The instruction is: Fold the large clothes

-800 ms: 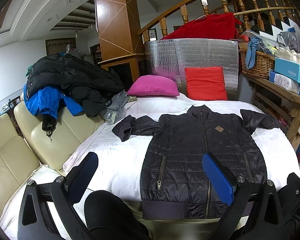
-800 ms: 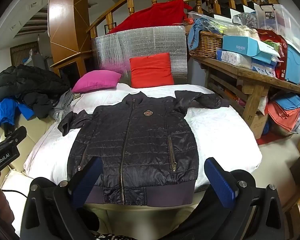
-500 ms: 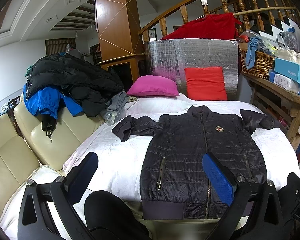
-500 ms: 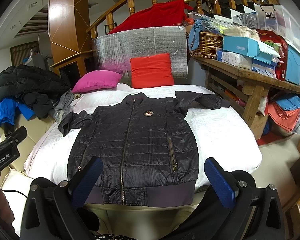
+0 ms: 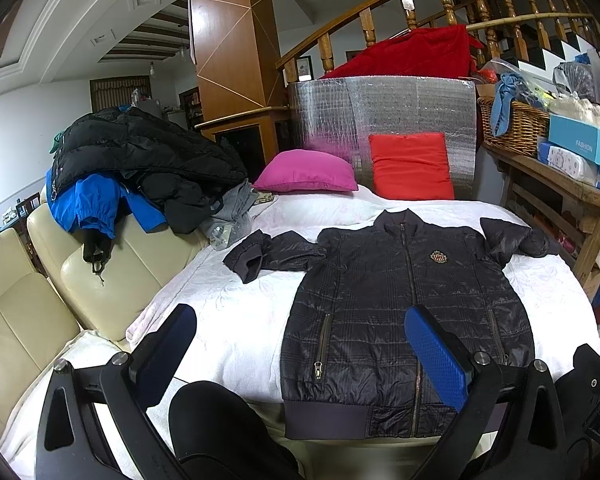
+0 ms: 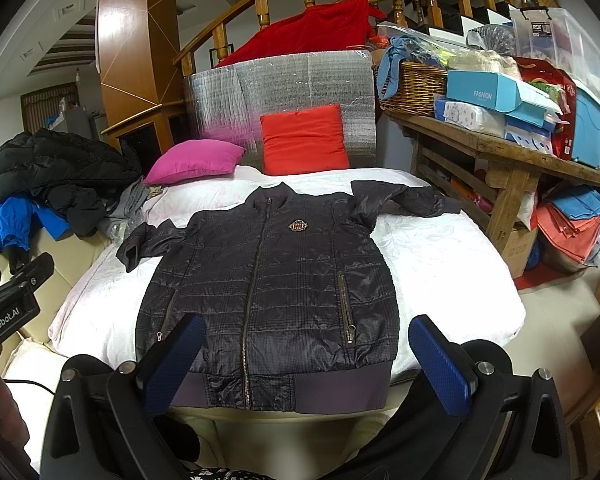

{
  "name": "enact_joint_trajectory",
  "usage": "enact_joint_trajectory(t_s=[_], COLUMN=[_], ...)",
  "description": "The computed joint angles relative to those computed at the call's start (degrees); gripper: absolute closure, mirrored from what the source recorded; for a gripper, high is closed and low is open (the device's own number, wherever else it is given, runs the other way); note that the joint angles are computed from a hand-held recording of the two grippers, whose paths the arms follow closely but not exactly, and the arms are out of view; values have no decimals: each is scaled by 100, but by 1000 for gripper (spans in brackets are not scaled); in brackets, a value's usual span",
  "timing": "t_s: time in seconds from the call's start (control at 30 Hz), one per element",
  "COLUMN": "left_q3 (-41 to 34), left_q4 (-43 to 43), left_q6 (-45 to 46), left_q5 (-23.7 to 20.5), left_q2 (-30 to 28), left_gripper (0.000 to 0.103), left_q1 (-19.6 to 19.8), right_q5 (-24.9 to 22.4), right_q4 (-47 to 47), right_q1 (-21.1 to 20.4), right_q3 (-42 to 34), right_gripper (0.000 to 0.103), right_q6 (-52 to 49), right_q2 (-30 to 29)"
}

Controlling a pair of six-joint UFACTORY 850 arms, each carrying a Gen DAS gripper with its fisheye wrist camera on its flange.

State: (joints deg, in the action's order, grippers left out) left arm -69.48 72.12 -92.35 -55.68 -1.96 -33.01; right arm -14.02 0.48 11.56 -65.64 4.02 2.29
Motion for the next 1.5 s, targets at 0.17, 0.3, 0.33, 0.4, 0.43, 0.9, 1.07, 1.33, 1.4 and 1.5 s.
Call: enact_joint_trajectory(t_s=[0.17,0.3,0.33,0.4,0.43,0.9,1.07,1.33,1.4,1.5], left_q3=[10,1,3,-13,-4,-140,-259,-945,-1384,-2427], left_q4=[6,1,1,-15,-16,-441,-702,-2050,-2630,-3840], left_q6=[-5,3,5,5,-10,265,453,1838,2399,3554], left_q5=[5,-8,-9,-14,20,225,370,1642,1792,1632], left_q2=[6,5,5,-18,-34,-220,-360,-1176,-1691,-2722], left_gripper=[0,0,0,0,0,0,0,0,0,0], left_q1=[2,-2,-2,-6,14,223,352,1201,1427,1703], right_q5=[3,-15,-20,-17,-23,-154,-216,-483,-680,-1086], right_q4=[-15,5,11,32,26,149,59,2007,2399,2676], right_q1=[5,1,0,0,0,-17,-33,-568,-811,-1139], right_q3=[5,-11,-11,-14,-17,-207,-365,-1521,-2203,-3338], right_gripper=[0,0,0,0,0,0,0,0,0,0], right_q6=[18,-3,-8,-30,-26,-139,-17,-1583,-1760,-1604], right_q2=[1,-15,-18,-42,-49,-302,-494,-1621,-2252,-3252])
